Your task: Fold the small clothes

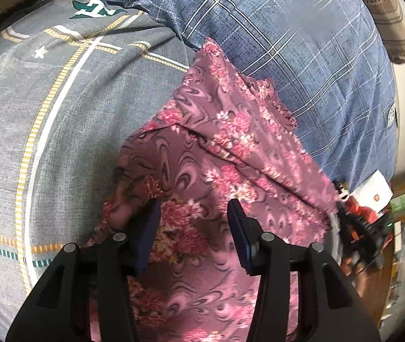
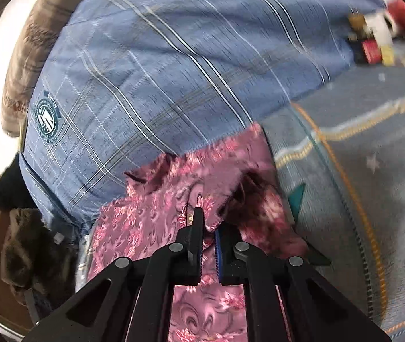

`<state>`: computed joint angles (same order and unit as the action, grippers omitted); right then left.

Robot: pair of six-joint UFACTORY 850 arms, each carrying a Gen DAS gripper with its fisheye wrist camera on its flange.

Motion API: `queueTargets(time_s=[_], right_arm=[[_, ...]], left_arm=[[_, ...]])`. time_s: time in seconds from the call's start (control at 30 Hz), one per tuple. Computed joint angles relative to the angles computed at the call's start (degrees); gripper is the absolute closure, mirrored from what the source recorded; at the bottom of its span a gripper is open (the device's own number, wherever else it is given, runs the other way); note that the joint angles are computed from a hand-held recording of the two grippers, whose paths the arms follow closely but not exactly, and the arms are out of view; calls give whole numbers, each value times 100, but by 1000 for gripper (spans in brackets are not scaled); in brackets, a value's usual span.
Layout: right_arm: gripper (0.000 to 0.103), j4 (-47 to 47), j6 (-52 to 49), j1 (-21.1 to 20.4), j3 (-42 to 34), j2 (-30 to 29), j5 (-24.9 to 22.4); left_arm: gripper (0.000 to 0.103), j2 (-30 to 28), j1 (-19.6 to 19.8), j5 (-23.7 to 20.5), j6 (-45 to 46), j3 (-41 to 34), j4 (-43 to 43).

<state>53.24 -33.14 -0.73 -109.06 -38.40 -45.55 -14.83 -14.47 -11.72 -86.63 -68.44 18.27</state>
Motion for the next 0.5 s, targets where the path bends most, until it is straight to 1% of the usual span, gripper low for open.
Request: queueTargets(time_s=[0.07,0.13,0.17,0.2,0.23,0.27,0.3,0.33,0.37,0.4,0.43,0.47,0.5], right_arm=[[86,269,190,-81,-36,-87,-154],[60,657,345,-148,-119,-228,-358],[58,774,498,-158,-150,-287,-364],[59,776,635,-146,-198,-334,-318],[63,679,800,-115,-348,-430,-314],[72,570,820,-79,-530,-516,-381],[95,545,604,-40,-655,-540,-388],[95,538,251,11,-713,-501,-260],[96,731,-278,66,-557,-322,23],[96,806,-568,113,-533,-213,188],[96,641,-618,147,-594,-199,288],[96,236,-428,223,-651,-234,485],[95,-364,2,286,-822,-379,515]], left_arm=[[56,-7,81,183,464,-56,-496],[56,-71,133,121,535,-212,-505],[56,-149,169,18,673,-366,-560],[56,-218,195,-89,751,-496,-578],[56,-298,230,-216,809,-642,-566],[56,-401,271,-380,914,-823,-588],[56,-502,308,-573,971,-995,-577],[56,-536,335,-665,935,-1039,-503],[56,-583,359,-763,920,-1103,-471],[56,-620,390,-856,937,-1140,-494],[56,-668,433,-920,995,-1167,-603],[56,-705,494,-907,1156,-1136,-861],[58,-735,541,-882,1335,-1108,-1131]])
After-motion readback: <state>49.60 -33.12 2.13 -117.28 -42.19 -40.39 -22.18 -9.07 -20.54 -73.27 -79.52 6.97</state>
